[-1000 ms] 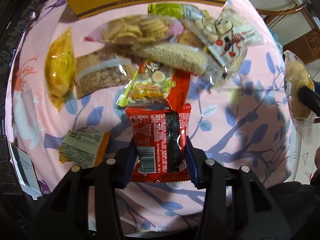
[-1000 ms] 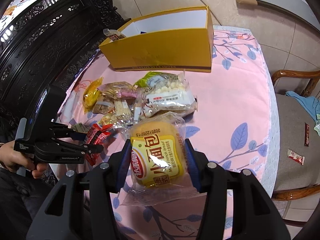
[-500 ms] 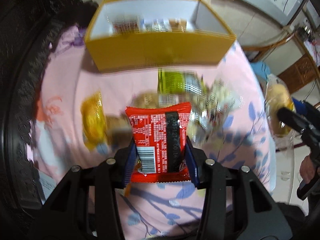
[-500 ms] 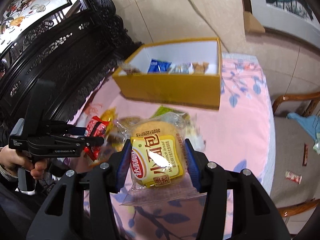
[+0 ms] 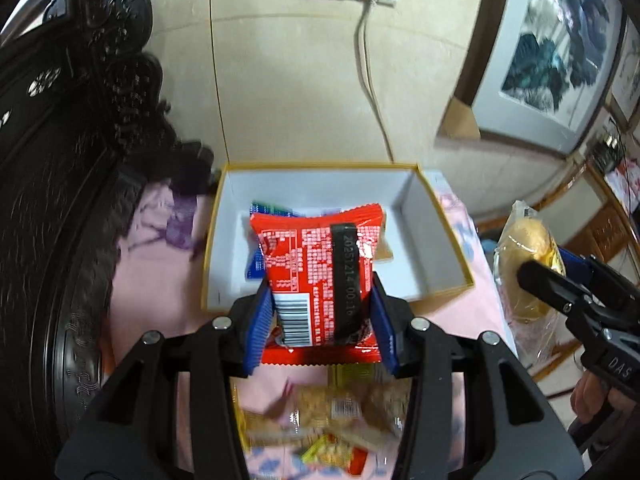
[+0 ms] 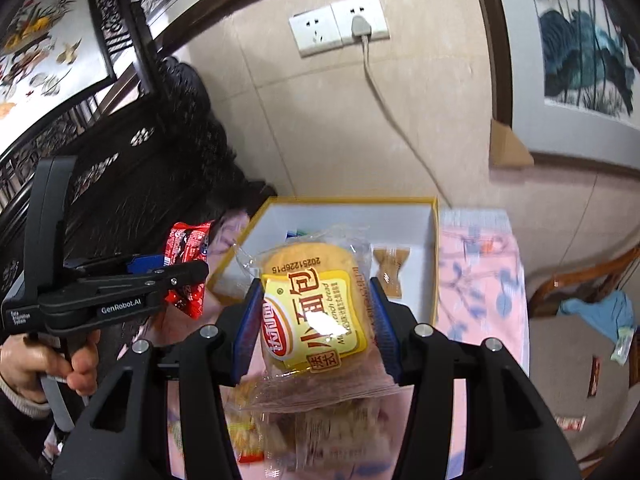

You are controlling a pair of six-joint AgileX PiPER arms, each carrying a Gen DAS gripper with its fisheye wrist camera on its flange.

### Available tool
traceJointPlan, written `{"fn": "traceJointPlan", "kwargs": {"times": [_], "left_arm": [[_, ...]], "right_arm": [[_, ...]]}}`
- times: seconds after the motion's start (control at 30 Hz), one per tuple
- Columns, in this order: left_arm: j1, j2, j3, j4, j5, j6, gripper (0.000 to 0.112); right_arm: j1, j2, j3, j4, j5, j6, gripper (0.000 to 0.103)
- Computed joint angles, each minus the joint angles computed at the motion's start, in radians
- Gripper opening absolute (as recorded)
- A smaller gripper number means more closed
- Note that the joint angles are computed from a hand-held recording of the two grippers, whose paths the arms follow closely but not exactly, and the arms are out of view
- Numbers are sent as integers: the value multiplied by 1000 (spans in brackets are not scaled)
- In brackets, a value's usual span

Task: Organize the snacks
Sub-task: 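Carry the bun and red packet over the yellow box and open both grippers, then move both grippers back to the remaining snacks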

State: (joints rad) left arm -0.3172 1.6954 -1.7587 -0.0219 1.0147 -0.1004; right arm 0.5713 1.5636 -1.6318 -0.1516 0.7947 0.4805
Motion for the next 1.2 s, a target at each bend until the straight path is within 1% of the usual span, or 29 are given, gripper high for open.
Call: {"fn": "traceJointPlan", "kwargs": {"times": [0.17,0.23,0.33,0.4,0.43,0.47,0.5,0.53,0.57,0.6,0.63,0.67,0.77,0.97,1.1,1.2], "left_arm": [[9,173,-260,5,67,16,46],[11,228,-332,5,83,26,46],[21,347,-507,-9,144,43,46],[22,398,-581,-7,167,41,46],[26,429,-629,-10,185,43,49],[27,450,-658,-7,183,35,58],[27,453,-662,9,170,17,86],[22,433,-626,42,134,-13,99],[18,391,-551,75,63,-39,99],[19,369,-512,74,25,-34,99],[22,356,-491,65,7,-17,99],[21,345,-473,72,1,-10,99],[20,304,-405,91,-14,-17,99],[19,192,-215,87,-56,-29,99],[15,100,-50,85,-82,-52,99],[22,10,113,72,-122,-50,99]], "right_arm": [[-44,121,-161,29,24,-43,52],[-57,179,-233,30,38,-53,52],[-78,247,-316,52,54,-74,52],[-90,295,-370,56,67,-86,52],[-94,312,-388,58,66,-88,53],[-97,319,-390,51,55,-80,54],[-96,329,-400,31,51,-60,59],[-89,329,-402,-8,53,-23,73],[-79,321,-390,-59,45,25,82],[-75,315,-381,-83,32,48,88],[-72,295,-346,-104,1,67,89],[-69,289,-337,-119,-3,75,89],[-63,270,-307,-127,7,81,89],[-39,187,-173,-116,-5,119,89],[6,77,20,-158,-44,220,89],[50,9,155,-195,-41,277,89]]}}
